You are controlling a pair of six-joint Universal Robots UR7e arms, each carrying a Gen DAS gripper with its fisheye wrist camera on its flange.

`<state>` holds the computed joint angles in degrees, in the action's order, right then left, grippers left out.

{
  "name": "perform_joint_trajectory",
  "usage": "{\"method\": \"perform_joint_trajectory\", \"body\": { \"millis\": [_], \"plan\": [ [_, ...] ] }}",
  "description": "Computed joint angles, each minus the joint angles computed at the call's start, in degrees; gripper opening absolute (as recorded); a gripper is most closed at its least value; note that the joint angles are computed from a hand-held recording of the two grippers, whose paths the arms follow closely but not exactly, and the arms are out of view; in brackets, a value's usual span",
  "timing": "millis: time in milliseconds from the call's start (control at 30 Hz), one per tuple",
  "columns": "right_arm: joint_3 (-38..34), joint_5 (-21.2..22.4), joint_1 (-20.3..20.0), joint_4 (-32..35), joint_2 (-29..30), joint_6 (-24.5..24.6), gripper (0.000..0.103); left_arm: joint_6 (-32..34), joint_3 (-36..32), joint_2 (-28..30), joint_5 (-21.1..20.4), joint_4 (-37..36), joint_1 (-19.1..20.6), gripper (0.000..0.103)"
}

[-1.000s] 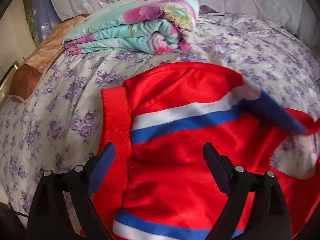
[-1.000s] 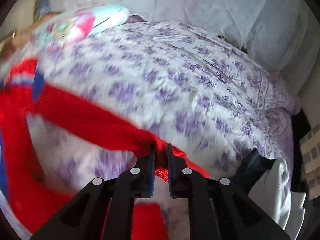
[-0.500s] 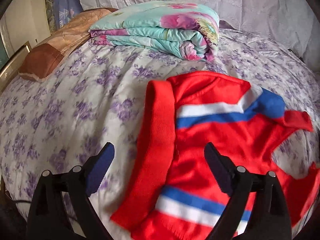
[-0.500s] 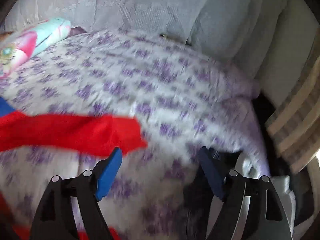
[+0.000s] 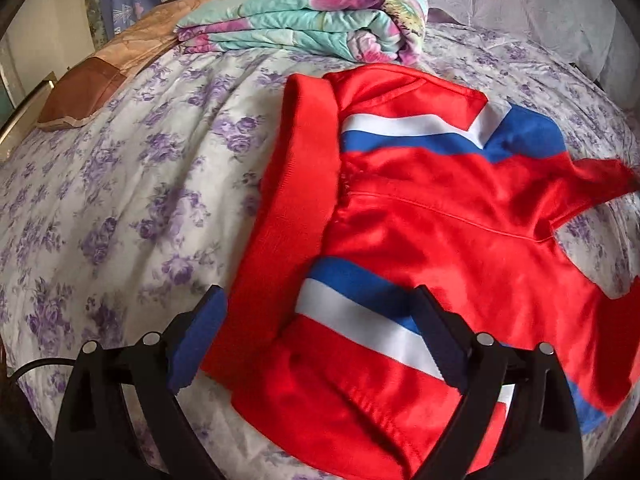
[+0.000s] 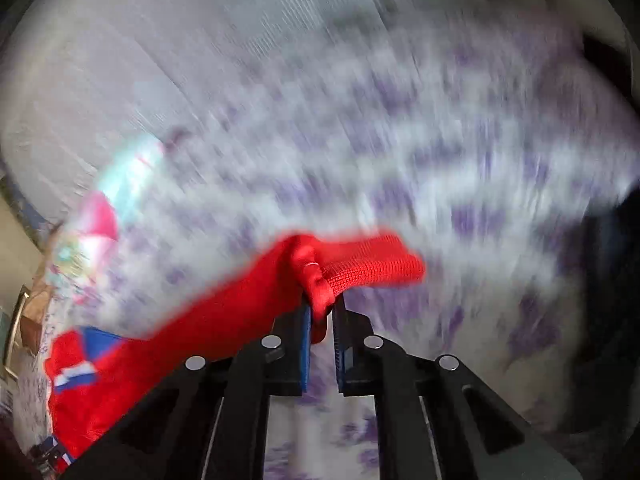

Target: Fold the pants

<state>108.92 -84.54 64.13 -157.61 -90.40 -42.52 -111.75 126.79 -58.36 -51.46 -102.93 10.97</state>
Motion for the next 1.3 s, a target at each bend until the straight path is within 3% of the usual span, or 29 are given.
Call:
{"method": "perform_joint_trajectory", "body": {
  "millis": [133, 167, 233, 267, 333, 367, 400, 467, 533, 567, 600, 733, 767, 800, 833, 967, 1033, 1100, 1233, 1300],
  "plan": [
    [1.13, -2.38, 3.16, -1.02, -5.94, -0.35, 0.01, -0.4, 0.74, -0.29, 0.27, -0.59, 0.14, 0.093],
    [0.84, -6.53, 4.58, -2.26, -5.56, -0.51, 0.011, -0.49, 0.6, 0.04, 0.42, -0.49, 0.19, 0.093],
    [-0.34, -18.53, 6.71, -2.66, -2.07, -2.76, 0.028, -0.69, 0.11, 0.6, 0.54, 0.22, 0.04, 0.093],
    [-0.84, -24.53, 6.4, -2.08, 0.38, -4.76, 0.051, -0.63, -0.06, 0.66, 0.44, 0.52, -0.06, 0.093],
    [0.26, -33.54, 4.96, -6.32, 2.8, -7.67, 0.054, -0.32, 0.39, 0.03, -0.31, -0.06, -1.29, 0.093],
    [1.17, -34.45, 4.16, -6.35, 1.9, -7.22, 0.054, -0.44, 0.64, -0.47, -0.68, 0.14, -2.19, 0.093],
    [1.97, -32.96, 3.04, -3.97, -0.2, -5.44, 0.054, -1.07, 0.88, -1.24, -1.4, 1.19, -3.52, 0.093],
    [4.44, -23.07, -2.15, 3.56, -7.74, -2.62, 0.055, -2.77, 1.76, -3.29, -2.81, 2.99, -5.99, 0.093],
    [6.83, -14.55, -8.52, 9.56, -13.67, -4.34, 0.057, -6.39, 3.31, -6.63, -4.6, 5.58, -8.96, 0.094],
    [8.18, -11.61, -11.23, 11.74, -15.99, -5.51, 0.064, -8.28, 4.21, -8.32, -5.44, 6.44, -10.16, 0.095],
    [9.4, -10.15, -13.2, 13.41, -17.87, -6.32, 0.069, -10.4, 5.6, -10.47, -6.32, 6.7, -11.45, 0.095],
    [15.08, -7.34, -18.26, 13.07, -20.34, -10.8, 0.071, -16.85, 12.39, -16.44, -8.81, -0.37, -13.91, 0.096],
    [17.09, -4.93, -19.4, 10.64, -21.43, -12.68, 0.068, -17.25, 13.28, -16.54, -9.08, -2.28, -13.93, 0.096],
    [17.75, -3.11, -19.95, 10.62, -21.98, -13.75, 0.039, -17.0, 14.45, -15.98, -9.27, -6.18, -13.56, 0.096],
    [17.78, -0.06, -20.47, 13.0, -21.85, -14.66, 0.02, -16.33, 15.02, -15.24, -9.13, -8.8, -13.38, 0.096],
    [18.23, 6.64, -22.58, 16.19, -25.29, -13.78, 0.017, -12.12, 13.98, -10.63, -6.7, -14.82, -11.97, 0.096],
    [19.03, 11.68, -25.62, 16.8, -29.13, -12.98, 0.016, -10.96, 14.34, -9.71, -7.3, -19.21, -10.58, 0.096],
    [19.76, 17.55, -29.91, 17.78, -33.66, -13.86, 0.016, -10.13, 13.74, -8.58, -7.81, -21.28, -10.49, 0.096],
    [20.64, 34.62, -45.81, 26.6, -44.71, -21.96, 0.015, -7.89, 13.05, -7.42, -7.67, -22.99, -10.16, 0.096],
    [20.07, 36.47, -49.9, 30.56, -46.22, -25.1, 0.015, -9.06, 13.67, -7.4, -6.81, -23.9, -8.8, 0.096]
  ]
}}
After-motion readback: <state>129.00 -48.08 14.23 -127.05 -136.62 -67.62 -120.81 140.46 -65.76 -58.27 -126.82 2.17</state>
